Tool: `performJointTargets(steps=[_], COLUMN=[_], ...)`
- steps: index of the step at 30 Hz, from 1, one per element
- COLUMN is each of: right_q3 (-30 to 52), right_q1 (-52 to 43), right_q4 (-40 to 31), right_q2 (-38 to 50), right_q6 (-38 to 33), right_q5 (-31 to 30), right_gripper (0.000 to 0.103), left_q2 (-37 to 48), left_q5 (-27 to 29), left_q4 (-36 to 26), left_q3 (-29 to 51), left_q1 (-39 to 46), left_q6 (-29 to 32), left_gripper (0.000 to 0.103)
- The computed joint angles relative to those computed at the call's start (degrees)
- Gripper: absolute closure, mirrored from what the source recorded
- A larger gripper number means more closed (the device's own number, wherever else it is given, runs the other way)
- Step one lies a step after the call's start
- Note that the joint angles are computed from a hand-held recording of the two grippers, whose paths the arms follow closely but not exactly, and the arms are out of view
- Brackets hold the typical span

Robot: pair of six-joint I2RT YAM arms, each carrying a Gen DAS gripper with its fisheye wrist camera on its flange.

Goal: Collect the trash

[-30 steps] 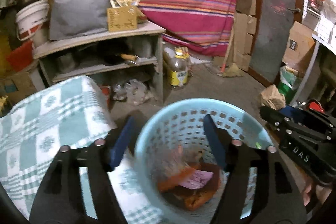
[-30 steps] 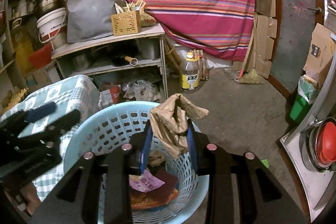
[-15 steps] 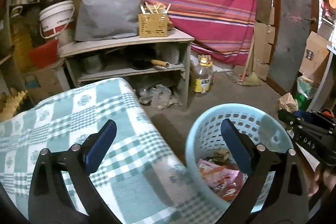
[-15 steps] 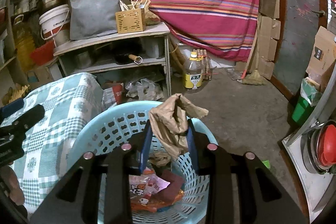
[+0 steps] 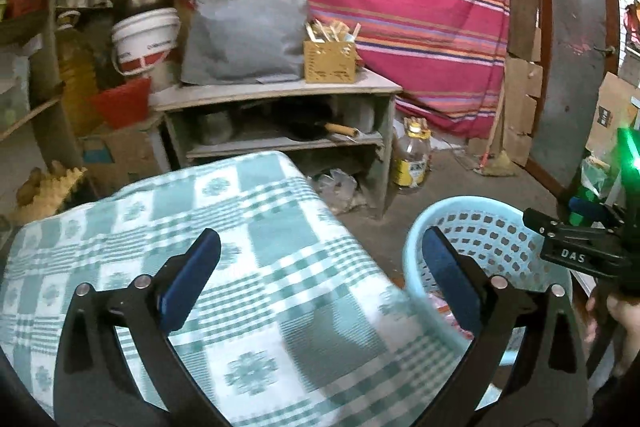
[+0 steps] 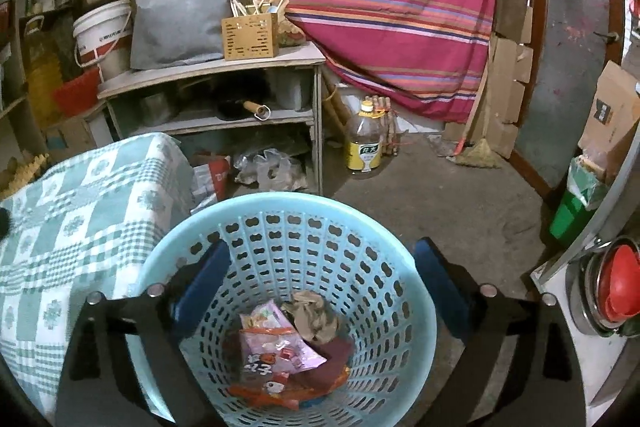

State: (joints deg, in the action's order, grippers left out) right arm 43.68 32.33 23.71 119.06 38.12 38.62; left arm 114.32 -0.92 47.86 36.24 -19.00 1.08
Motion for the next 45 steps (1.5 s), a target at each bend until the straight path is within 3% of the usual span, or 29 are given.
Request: performJointTargets(steps=[5,13,21,22,25,30,35,40,45], right_q3=[-0.67,-1.7,4.8,6.7,13.57,21.13,31.78,36.79,43.02], right_q1=[1.76,11.53,26.77,28.65,33.82,39.13,42.94,43.84,44.23], right_q4=[-0.04,-2.25,-11.56,-13.69,-19.98,-20.64,-27.75,-27.99,-33.05], right_q2=[-0.62,-3.62,-0.5,0.7,5.21,11.2,18.01,20.9,23.9], right_q6=[1.54,6.18,19.39,20.89,24.76,24.48,24.92,23.03,23.31], right_q5=[0.86,8.05,17.3,18.24,19.91,19.38,21.71,22.57,24.74], right_gripper=[0.009,0.005,0.005,0.005,0.005,0.005,0.005,0.005,0.005], left_q2=[-5.9,-12.81,-10.0,-8.38,-4.69,1.02,9.86,10.81,12.95], left_q5=[3.16,7.99,21.05,25.13,33.55,41.37,43.15,45.05,45.69], left_q4=[3.08,8.88,22.75,24.13,26.04,29.94,38.62,32.73,35.25], left_q3=[-7.82,-19.55,-30.38,-31.3,-32.66,-33.54,-32.26,-27.69,-26.58], left_q1=[6.18,16.94,33.34,37.04,45.79,58.36,66.68,73.11,75.14], left_q6=[1.07,4.83,12.37,13.85,18.52,23.81,25.63,25.61,24.45], left_gripper=[0.005,0.005,0.005,0.005,0.005,0.005,0.005,0.005,0.005])
